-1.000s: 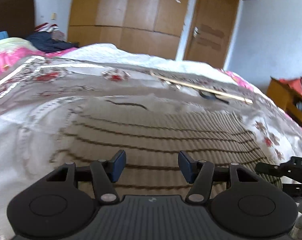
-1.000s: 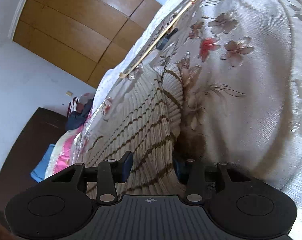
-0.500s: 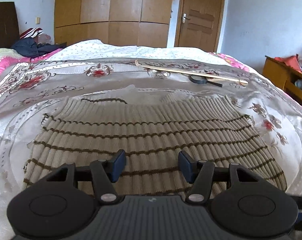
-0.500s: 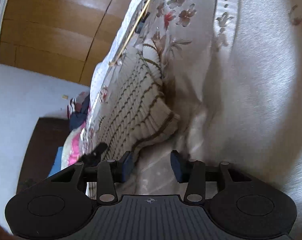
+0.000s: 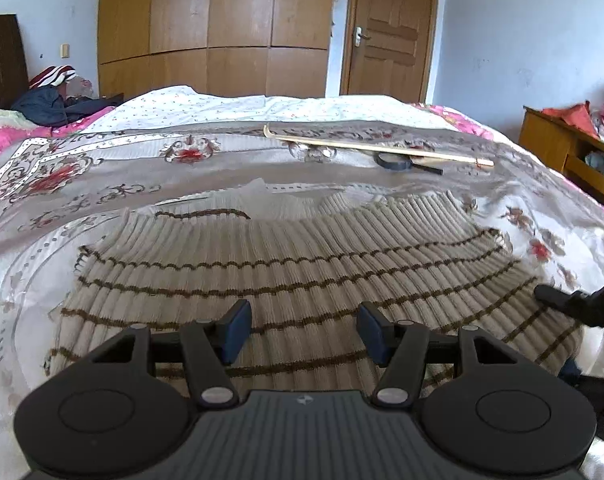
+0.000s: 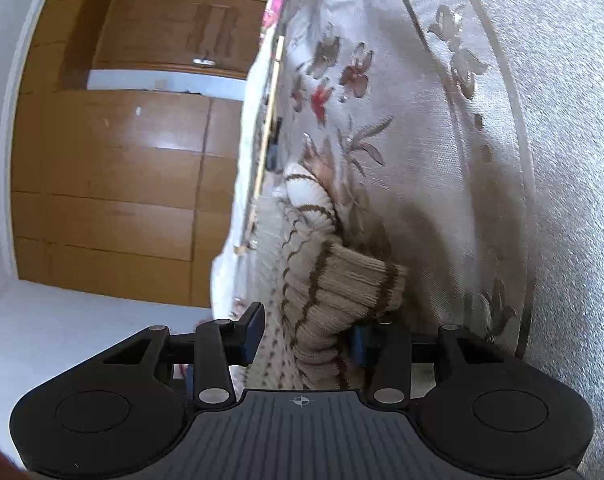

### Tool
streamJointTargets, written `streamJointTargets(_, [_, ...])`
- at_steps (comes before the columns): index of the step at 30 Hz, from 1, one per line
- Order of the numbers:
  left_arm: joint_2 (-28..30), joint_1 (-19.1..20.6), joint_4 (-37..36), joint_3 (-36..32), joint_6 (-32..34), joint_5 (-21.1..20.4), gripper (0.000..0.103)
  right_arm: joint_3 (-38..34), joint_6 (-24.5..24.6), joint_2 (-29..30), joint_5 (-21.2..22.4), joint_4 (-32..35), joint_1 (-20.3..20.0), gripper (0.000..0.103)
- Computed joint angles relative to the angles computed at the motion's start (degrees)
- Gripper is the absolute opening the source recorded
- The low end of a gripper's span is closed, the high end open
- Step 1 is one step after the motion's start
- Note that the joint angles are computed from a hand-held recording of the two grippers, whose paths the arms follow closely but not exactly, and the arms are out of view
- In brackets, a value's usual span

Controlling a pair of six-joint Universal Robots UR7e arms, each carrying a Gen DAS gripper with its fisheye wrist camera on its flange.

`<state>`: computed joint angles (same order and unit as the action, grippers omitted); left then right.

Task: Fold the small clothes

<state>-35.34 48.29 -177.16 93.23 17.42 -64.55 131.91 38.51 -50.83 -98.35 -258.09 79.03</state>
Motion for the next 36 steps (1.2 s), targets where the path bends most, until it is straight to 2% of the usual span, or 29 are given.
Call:
streamJointTargets(2, [0.5, 0.1, 0.0, -0.1, 1.4, 0.2, 0.069, 0.1, -5.1, -0.2, -3.6, 0.8, 1.1, 0.039])
streamJointTargets(4, [1.0, 0.1, -0.3, -0.3, 2.5, 0.4, 0.07, -1.5, -8.7, -0.3, -6.3, 3.2, 2.6, 0.041])
streamJointTargets(7, [1.2, 0.1, -0.4, -0.3, 2.7, 0.5, 0.07, -2.7, -6.7, -0.2, -5.1, 1.8, 2.9, 0.044])
streamJointTargets(9, [1.0, 0.2, -0.1, -0.3, 2.9, 0.2, 0.07, -4.6, -10.0, 0.3, -7.7, 1.6, 3.7, 0.044])
streamJointTargets(11, [0.9, 0.3, 0.3, -0.4, 2.9, -0.2, 0.07, -5.6, -12.4, -0.7, -8.5, 6.7, 3.3, 0.045])
streamJointTargets(12, [0.9, 0.3, 0.5, -0.5, 2.9, -0.2, 0.07, -5.7, -11.5, -0.9, -8.4, 7.9, 2.8, 0.041])
streamJointTargets(13, [0.8, 0.3, 0.7, -0.6, 2.7, -0.3, 0.07, -5.3, -10.5, -0.9, -7.8, 6.8, 2.6, 0.04])
streamJointTargets(14, [0.8, 0.3, 0.9, -0.7, 2.5, -0.4, 0.07, -4.9, -10.3, -0.6, -7.0, 5.1, 2.6, 0.045])
streamJointTargets(17, [0.7, 0.6, 1.4, -0.9, 2.4, -0.9, 0.07, -6.3, -16.1, 0.1, -9.3, 4.8, 3.7, 0.045])
streamJointTargets(20, [0.5, 0.6, 1.9, -1.0, 2.6, -1.0, 0.07, -6.5, -10.7, -0.1, -7.2, 4.7, 1.6, 0.039])
streamJointTargets(23, [0.4, 0.6, 3.0, -1.4, 2.1, -1.1, 0.07, -7.1, -11.6, -1.0, -5.3, 6.2, 1.3, 0.045])
streamJointTargets(25, [0.5, 0.5, 3.2, -1.7, 2.1, -0.7, 0.07, -6.1, -8.1, -3.5, -3.1, 10.9, 0.0, 0.033])
streamJointTargets(27, [0.7, 0.3, 1.7, -1.6, 2.3, 0.1, 0.07, -4.8, -6.1, -4.9, -2.4, 11.9, -0.4, 0.025])
streamJointTargets(30, [1.5, 0.3, -3.6, -1.0, 1.7, 0.8, 0.07, -4.7, -9.9, -5.9, -4.0, 11.3, 1.3, 0.024])
streamJointTargets(33, [2.3, 1.3, 0.0, -2.0, 2.0, -1.8, 0.071, -6.1, -11.7, -6.0, -5.9, 11.8, 3.3, 0.024])
streamJointTargets(34, [2.7, 1.2, -1.8, -1.6, 4.3, -1.4, 0.071, -7.1, -13.7, -6.1, -7.6, 12.9, 4.7, 0.023])
streamJointTargets(36, [2.2, 1.5, -1.3, -1.5, 3.7, -2.8, 0.071, -10.1, -19.3, -5.5, -11.3, 15.4, 7.8, 0.023])
